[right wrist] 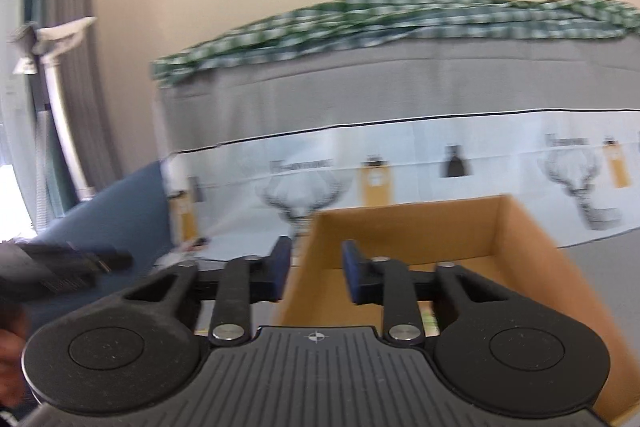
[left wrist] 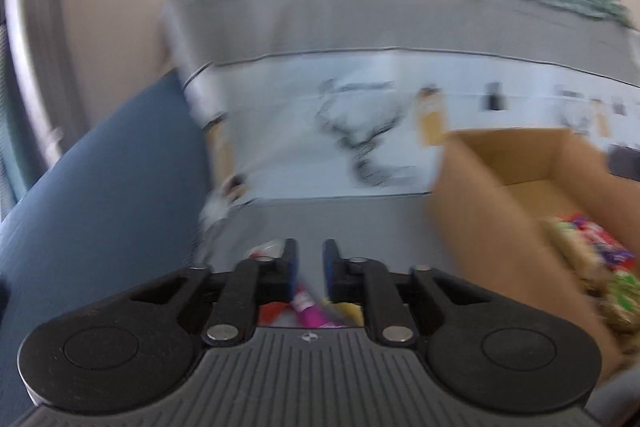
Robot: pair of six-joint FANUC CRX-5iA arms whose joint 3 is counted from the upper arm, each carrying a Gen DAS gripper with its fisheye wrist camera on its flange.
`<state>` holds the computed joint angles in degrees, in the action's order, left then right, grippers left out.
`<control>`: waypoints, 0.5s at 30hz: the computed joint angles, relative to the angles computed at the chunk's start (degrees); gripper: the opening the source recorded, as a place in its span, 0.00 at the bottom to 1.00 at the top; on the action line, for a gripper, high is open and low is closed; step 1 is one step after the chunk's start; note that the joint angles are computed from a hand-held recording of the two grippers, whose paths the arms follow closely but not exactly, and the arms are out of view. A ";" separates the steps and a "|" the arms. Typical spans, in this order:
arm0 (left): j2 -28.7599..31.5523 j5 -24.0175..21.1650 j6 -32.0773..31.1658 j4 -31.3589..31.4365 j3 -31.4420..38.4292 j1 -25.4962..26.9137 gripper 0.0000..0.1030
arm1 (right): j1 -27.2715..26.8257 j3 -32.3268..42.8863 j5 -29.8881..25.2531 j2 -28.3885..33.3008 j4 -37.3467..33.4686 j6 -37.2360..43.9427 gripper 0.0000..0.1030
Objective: Organize snacks
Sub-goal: 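Move both tools back down to the remaining snacks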
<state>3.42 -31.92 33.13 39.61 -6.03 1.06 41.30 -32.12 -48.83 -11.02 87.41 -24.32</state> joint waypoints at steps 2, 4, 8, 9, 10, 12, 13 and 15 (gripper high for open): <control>1.05 -0.07 4.89 -7.49 2.37 0.80 0.11 | -0.21 1.16 3.18 1.77 0.67 0.09 0.23; 2.36 -1.76 11.13 -16.33 5.66 1.11 0.12 | -0.55 2.29 6.30 3.52 1.44 -0.55 0.23; 4.92 -4.50 21.63 -32.52 11.50 0.52 0.13 | -0.62 5.48 11.36 7.72 0.43 0.32 0.24; 5.61 -5.32 23.94 -35.38 12.77 0.26 0.13 | -0.63 6.01 12.27 8.69 0.92 0.31 0.24; 6.26 -6.17 26.16 -38.49 14.01 -0.06 0.14 | -0.17 6.93 12.35 9.92 0.02 1.77 0.24; 7.93 -8.72 28.98 -43.35 16.79 -0.98 0.14 | 0.78 9.19 13.00 12.25 -3.90 5.11 0.24; 8.55 -9.63 29.08 -44.46 17.59 -1.16 0.14 | 0.63 9.85 13.94 13.23 -4.17 5.37 0.24; 8.77 -9.34 28.12 -46.45 17.70 -1.82 0.14 | 1.52 12.04 13.00 15.81 -7.94 10.07 0.26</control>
